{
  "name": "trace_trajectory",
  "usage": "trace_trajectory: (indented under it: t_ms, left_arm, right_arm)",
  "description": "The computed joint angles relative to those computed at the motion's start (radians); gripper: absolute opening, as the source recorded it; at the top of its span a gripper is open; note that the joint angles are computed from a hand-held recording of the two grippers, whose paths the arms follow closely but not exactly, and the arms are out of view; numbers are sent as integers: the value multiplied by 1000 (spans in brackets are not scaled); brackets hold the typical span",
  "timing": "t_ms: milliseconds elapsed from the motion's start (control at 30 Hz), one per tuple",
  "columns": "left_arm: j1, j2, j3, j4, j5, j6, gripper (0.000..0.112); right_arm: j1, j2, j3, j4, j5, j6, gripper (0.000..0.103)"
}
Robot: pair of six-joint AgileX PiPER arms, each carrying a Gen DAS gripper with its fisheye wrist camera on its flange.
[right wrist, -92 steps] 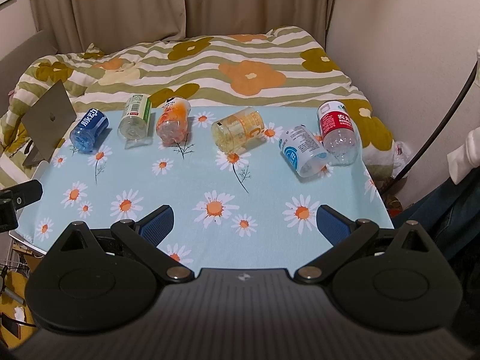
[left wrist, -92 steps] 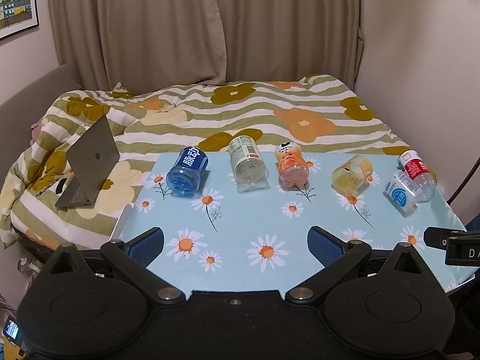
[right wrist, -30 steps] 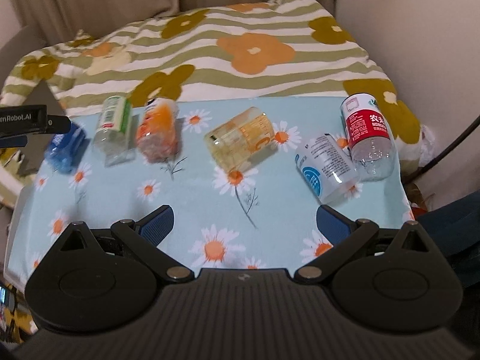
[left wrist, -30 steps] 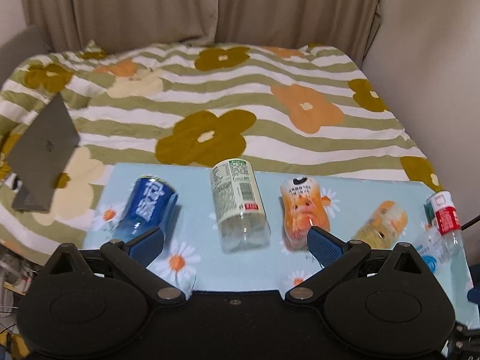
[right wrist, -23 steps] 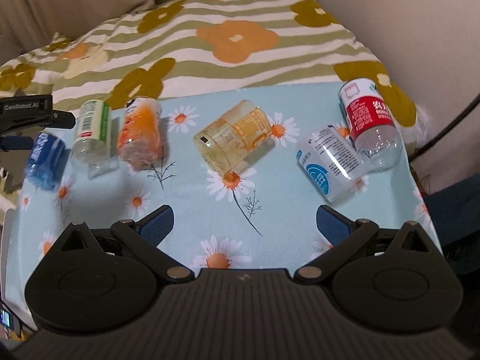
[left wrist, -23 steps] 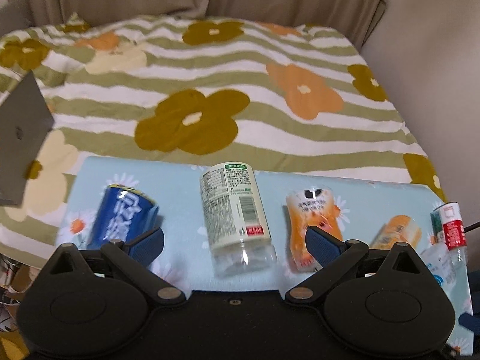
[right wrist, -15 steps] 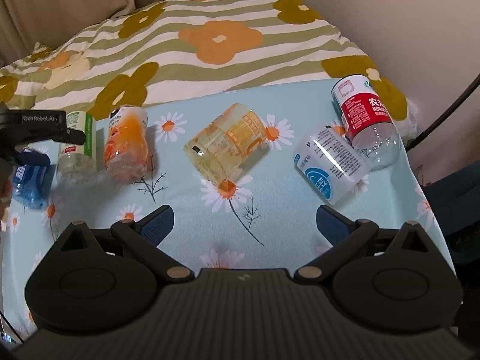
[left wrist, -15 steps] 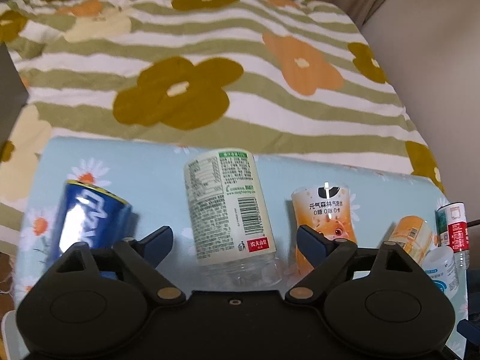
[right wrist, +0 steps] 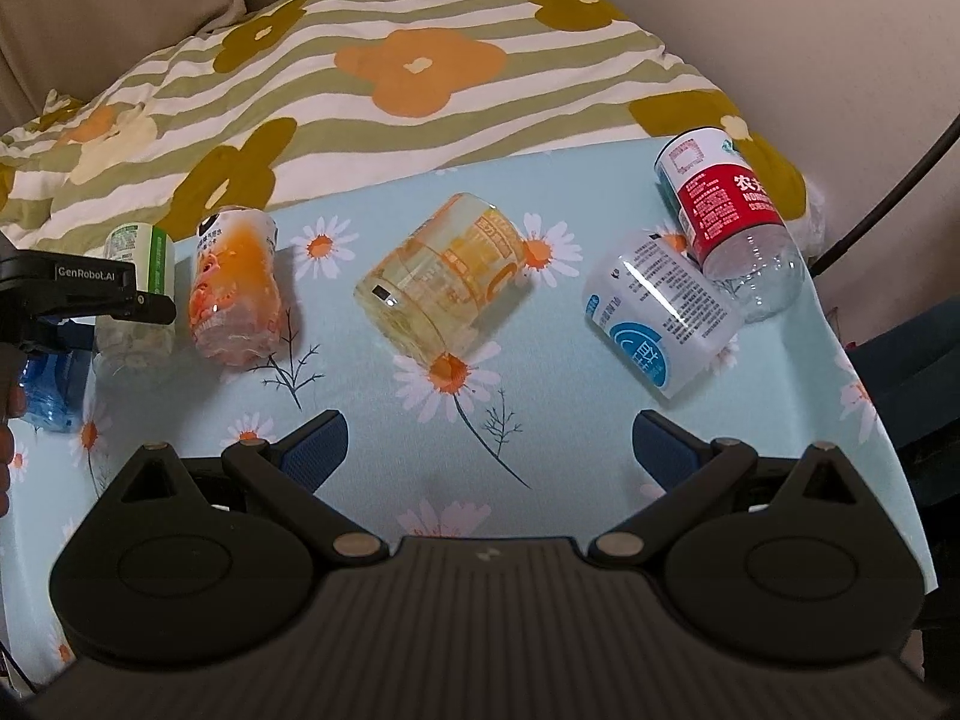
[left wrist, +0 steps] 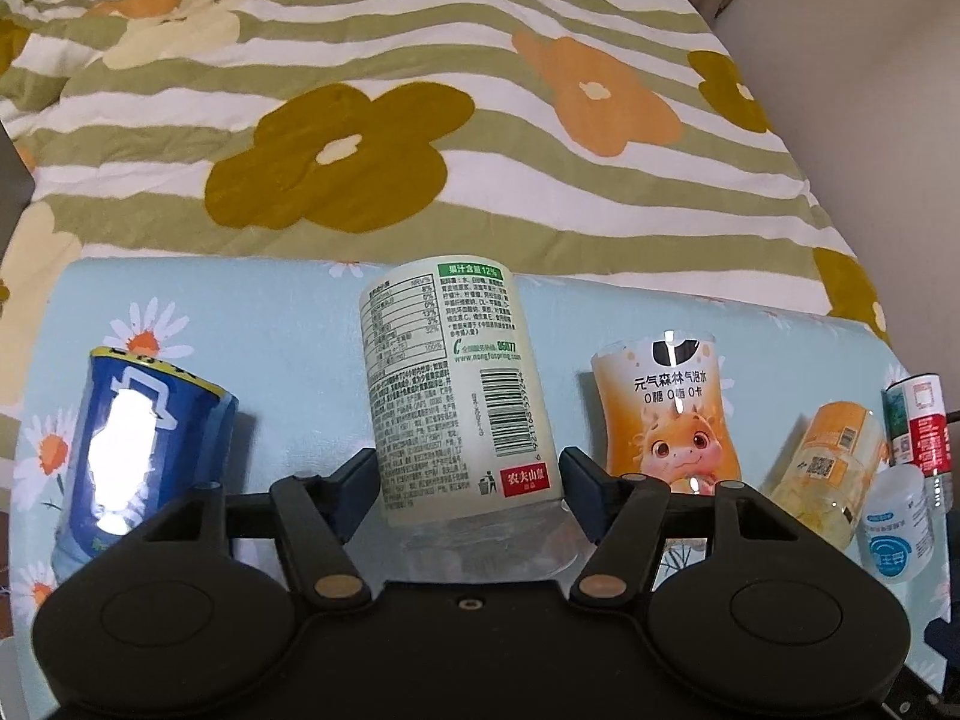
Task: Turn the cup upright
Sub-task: 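Lift the juice cup with the left gripper toward the right gripper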
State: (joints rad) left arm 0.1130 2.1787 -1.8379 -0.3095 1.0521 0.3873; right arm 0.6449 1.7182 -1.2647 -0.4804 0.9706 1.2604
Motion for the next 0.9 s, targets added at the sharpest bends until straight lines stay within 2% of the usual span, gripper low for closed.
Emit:
trace_trajectory:
  t_ms: [367, 667, 900]
  left_arm:
    - [8, -171, 195, -23, -124, 44, 69]
    - [-29, -470, 526, -40, -231, 46, 69]
    - [-128, -679, 807, 17, -326, -56, 69]
  right_arm:
    - [19, -77, 63, -36, -44, -3, 103]
    - [40, -246, 206, -73, -93, -31, 103]
    - [53, -413, 386, -85, -152, -71, 103]
